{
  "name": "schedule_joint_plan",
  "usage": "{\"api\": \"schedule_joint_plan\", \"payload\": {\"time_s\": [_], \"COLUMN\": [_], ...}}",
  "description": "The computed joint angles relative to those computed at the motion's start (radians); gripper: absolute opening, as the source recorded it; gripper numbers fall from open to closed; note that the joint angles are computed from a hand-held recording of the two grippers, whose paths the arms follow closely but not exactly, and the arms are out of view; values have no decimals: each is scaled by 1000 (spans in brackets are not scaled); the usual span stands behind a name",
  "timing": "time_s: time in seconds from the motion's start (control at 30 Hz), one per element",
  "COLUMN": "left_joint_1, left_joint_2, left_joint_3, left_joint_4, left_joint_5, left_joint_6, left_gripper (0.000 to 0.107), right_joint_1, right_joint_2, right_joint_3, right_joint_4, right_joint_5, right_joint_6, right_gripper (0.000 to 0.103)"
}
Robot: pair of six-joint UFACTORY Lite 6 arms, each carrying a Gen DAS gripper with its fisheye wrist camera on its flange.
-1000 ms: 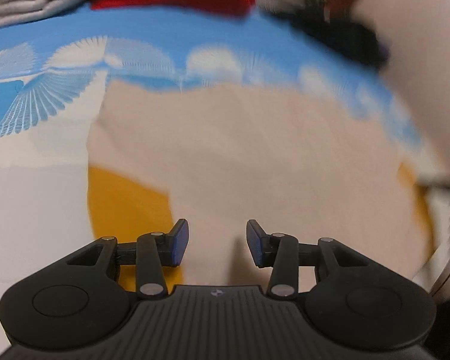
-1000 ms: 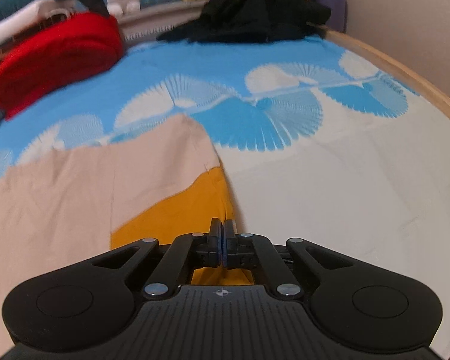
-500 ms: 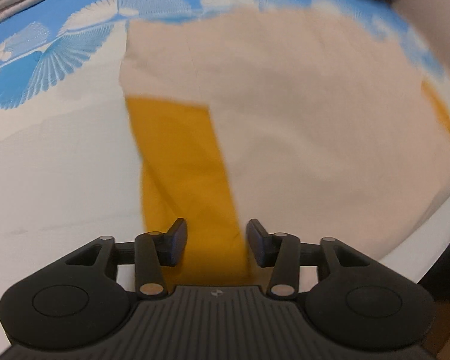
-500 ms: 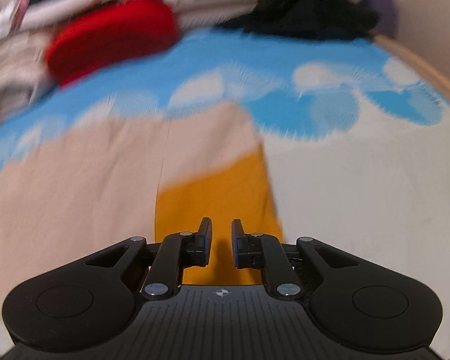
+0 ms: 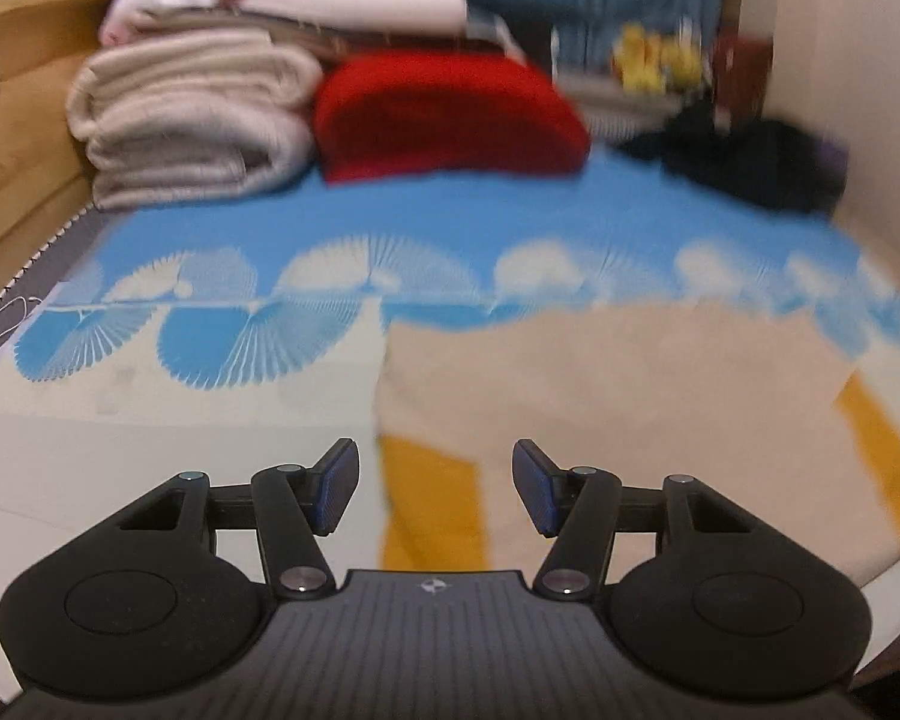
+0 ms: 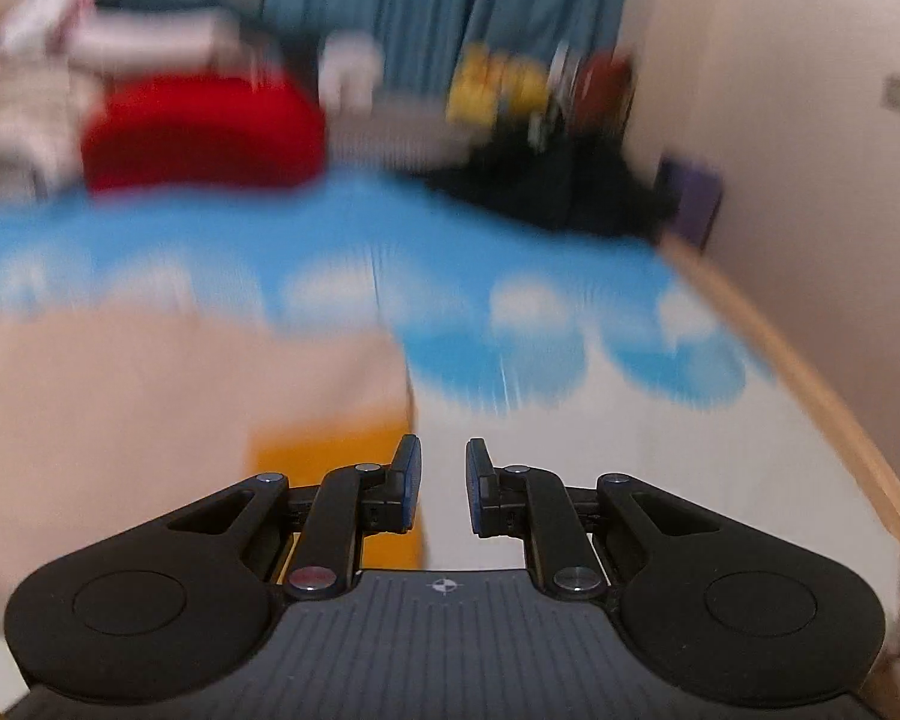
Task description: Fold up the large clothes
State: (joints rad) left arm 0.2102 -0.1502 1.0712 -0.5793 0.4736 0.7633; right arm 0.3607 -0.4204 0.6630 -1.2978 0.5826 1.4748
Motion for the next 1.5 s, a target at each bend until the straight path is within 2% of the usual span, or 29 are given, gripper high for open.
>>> {"api": "schedule_joint_plan", "payload": {"time_s": [0.07,0.13,0.23,0.3,0.37,0.43,0.5,0.57,0.8,0.97,1.17,1.23,1.37,1.5], "left_joint_1": [-5,-71,-165,-234,-265,-268,-271,-254,-128,-112,-104,-75,34,115], "left_joint_2": [-130,-259,-465,-482,-446,-421,-390,-357,-245,-228,-207,-189,-82,22], "left_joint_3": [-90,-223,-478,-578,-590,-579,-568,-559,-505,-497,-493,-488,-455,-418], "left_joint_4": [-36,-20,9,141,214,170,212,249,23,-9,-63,-139,-316,-377], "left_joint_5": [23,-7,-75,-107,-120,-150,-195,-192,-138,-123,-112,-84,33,109], "left_joint_6": [-28,-116,-198,-329,-429,-398,-434,-501,-297,-277,-228,-162,-40,-67], "left_gripper": [63,63,53,27,22,22,22,22,23,24,25,29,51,64], "right_joint_1": [141,315,571,666,743,773,791,786,747,699,698,703,699,701], "right_joint_2": [-111,-171,-174,-146,-18,83,133,193,231,241,273,274,270,271], "right_joint_3": [-7,-18,-75,-153,-144,-82,-56,-22,17,9,24,25,23,27], "right_joint_4": [-6,-31,-75,-115,-67,-93,-144,-131,-56,-41,-39,-35,-35,-29], "right_joint_5": [111,247,431,487,523,557,551,534,453,386,376,380,377,376], "right_joint_6": [63,162,345,458,490,500,509,478,510,549,547,538,534,540], "right_gripper": [19,22,22,22,21,21,21,21,22,22,22,22,22,22]}}
